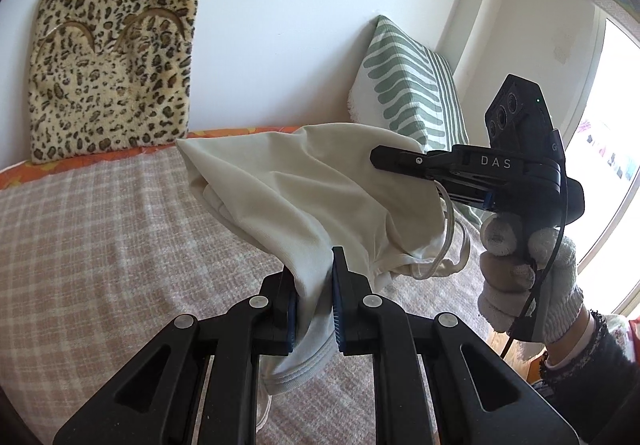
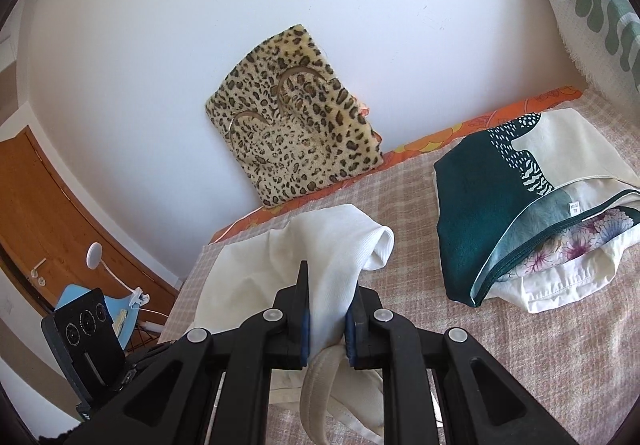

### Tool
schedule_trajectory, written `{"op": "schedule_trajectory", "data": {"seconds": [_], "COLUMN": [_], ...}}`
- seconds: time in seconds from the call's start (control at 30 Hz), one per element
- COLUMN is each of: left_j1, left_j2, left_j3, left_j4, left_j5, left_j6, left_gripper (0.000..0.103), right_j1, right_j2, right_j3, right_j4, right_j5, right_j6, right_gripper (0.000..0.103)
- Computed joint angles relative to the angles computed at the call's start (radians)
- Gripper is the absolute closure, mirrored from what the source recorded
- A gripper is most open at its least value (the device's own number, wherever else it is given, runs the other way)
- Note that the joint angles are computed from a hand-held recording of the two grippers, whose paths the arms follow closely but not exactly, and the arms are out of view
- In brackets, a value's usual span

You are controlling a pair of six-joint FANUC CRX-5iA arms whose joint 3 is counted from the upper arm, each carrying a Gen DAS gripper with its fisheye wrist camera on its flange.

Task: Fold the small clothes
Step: 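Lift the folded camisole with both grippers and carry it to the clothes stack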

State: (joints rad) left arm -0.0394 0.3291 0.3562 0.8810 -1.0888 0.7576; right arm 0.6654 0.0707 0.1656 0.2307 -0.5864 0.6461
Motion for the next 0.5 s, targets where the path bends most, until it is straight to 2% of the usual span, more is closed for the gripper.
{"op": "schedule_trajectory", "data": {"seconds": [0.23, 0.5], "left_j1": [-0.046, -0.117], "left_j2": [0.079, 0.205], "left_j3": [0.115, 0.307], "left_j4": [-0.023, -0.059], "left_j5": [-0.002, -0.01], "left_j6": [0.036, 0.12], "left_gripper": [0.091, 0.091], "right_j1": [-0.058, -0.159], "right_j2": [0.005, 0.044], "right_j3": [0.056, 0.124], "right_j4": [-0.067, -0.151], "right_j5": [-0.059, -0.101], "right_j6": [0.101, 0.187], "right_gripper": [0.091, 0.091]}}
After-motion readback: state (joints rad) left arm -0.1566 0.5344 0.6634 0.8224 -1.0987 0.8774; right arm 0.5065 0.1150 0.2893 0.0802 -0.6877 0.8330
